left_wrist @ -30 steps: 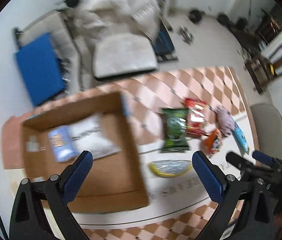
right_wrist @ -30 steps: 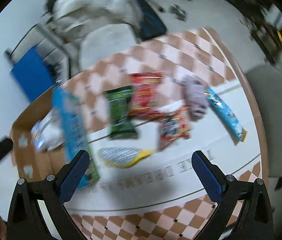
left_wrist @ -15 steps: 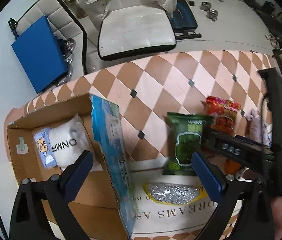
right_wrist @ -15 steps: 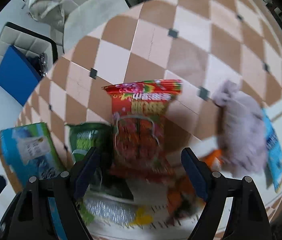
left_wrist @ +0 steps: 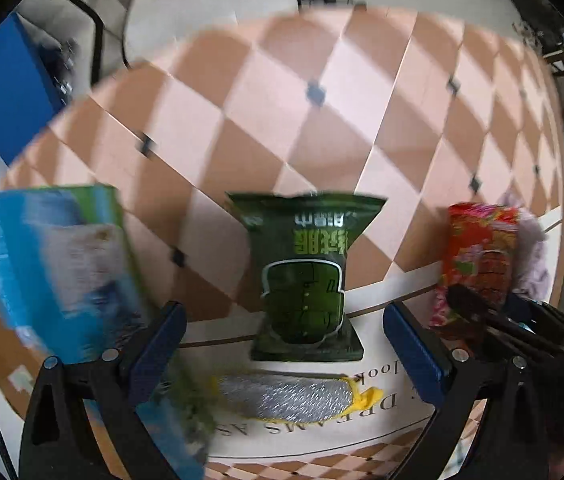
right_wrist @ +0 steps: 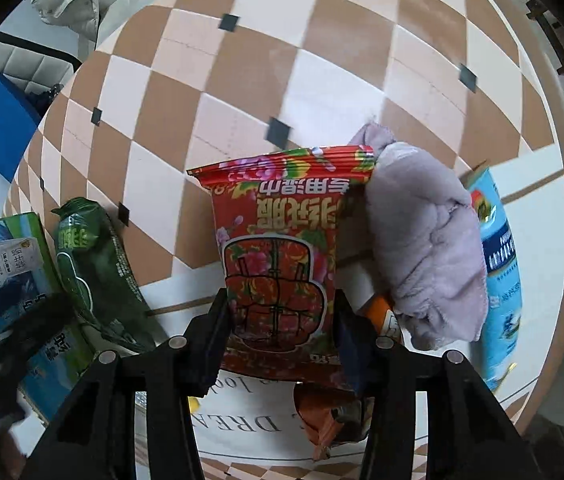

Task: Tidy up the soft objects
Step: 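Grasp the green snack bag with left tool while right tool grasps red snack bag, then lower both snack bags into the box beside the packs and release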

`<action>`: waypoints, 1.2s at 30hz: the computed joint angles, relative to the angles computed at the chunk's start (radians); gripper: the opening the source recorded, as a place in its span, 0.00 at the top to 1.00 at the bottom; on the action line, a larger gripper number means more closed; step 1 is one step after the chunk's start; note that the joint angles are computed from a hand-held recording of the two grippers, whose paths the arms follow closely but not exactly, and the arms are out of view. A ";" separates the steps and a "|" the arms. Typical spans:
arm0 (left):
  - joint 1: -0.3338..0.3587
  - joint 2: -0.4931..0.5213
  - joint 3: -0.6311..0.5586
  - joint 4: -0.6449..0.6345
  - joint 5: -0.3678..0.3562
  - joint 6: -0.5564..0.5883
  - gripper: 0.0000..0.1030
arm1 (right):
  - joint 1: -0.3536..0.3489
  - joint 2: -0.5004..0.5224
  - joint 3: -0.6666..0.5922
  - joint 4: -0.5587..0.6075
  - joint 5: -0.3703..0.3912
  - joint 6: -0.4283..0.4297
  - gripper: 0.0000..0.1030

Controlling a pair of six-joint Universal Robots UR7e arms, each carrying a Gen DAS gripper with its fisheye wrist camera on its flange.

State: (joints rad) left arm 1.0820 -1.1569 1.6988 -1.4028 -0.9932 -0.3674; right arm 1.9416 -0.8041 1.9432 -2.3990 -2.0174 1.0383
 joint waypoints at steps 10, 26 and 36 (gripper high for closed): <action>0.054 0.049 0.008 0.018 -0.028 -0.020 0.44 | -0.038 -0.004 0.018 -0.024 0.018 -0.002 0.44; -0.096 -0.320 0.061 -0.039 -0.039 0.101 0.66 | 0.182 -0.003 -0.108 -0.035 -0.050 0.003 0.54; 0.100 -0.391 -0.225 0.237 0.124 0.145 0.66 | 0.374 0.311 -0.513 0.039 0.078 -0.059 0.54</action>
